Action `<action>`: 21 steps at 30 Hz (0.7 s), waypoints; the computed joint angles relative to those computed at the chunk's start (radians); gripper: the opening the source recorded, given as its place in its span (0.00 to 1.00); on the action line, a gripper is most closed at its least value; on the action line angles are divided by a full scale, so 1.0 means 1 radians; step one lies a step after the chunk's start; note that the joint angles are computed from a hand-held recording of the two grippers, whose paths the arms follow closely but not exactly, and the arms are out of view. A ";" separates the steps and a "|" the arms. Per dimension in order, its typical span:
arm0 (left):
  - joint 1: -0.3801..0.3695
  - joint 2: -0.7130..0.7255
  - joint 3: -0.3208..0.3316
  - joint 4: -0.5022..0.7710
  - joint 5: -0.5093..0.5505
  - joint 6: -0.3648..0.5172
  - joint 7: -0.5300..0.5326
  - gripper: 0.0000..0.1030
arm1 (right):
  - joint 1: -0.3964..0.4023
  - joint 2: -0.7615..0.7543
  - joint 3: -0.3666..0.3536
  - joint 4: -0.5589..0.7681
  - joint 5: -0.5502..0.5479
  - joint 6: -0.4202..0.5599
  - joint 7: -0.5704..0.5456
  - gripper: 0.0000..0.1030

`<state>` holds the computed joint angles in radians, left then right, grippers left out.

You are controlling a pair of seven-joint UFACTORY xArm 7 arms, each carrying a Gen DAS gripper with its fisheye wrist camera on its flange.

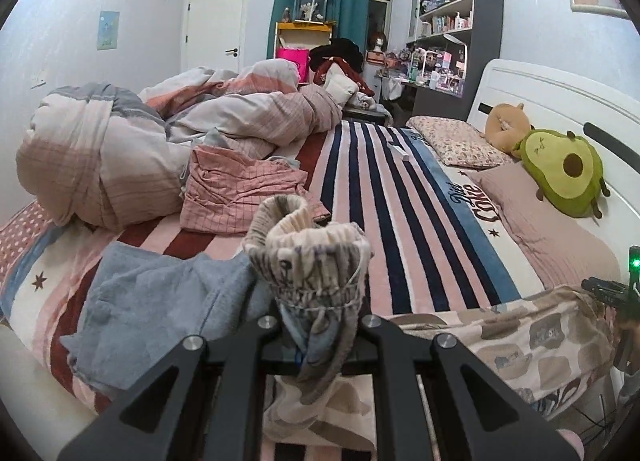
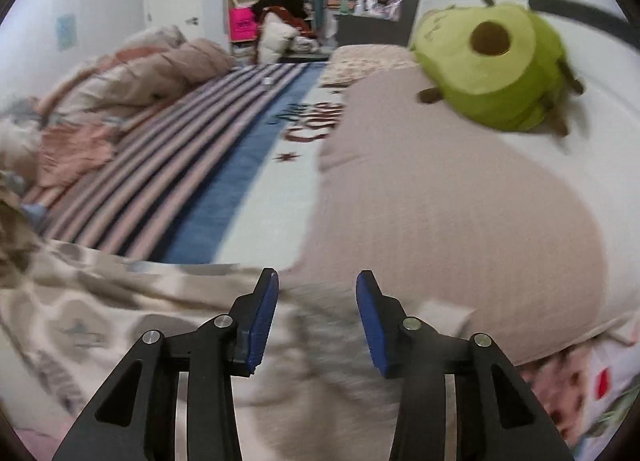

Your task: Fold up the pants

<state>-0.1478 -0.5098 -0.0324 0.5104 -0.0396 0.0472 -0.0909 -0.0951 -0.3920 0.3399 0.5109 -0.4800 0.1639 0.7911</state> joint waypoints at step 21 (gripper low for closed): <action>-0.339 0.090 0.211 -0.029 -0.240 0.108 0.357 0.31 | 0.138 0.010 0.009 0.008 0.108 -0.023 -0.040 0.37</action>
<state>-0.4868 -0.4197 0.1781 0.4815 -0.2791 0.1553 0.2661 0.0430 -0.3816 0.3494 0.5191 -0.3722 0.1412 0.7515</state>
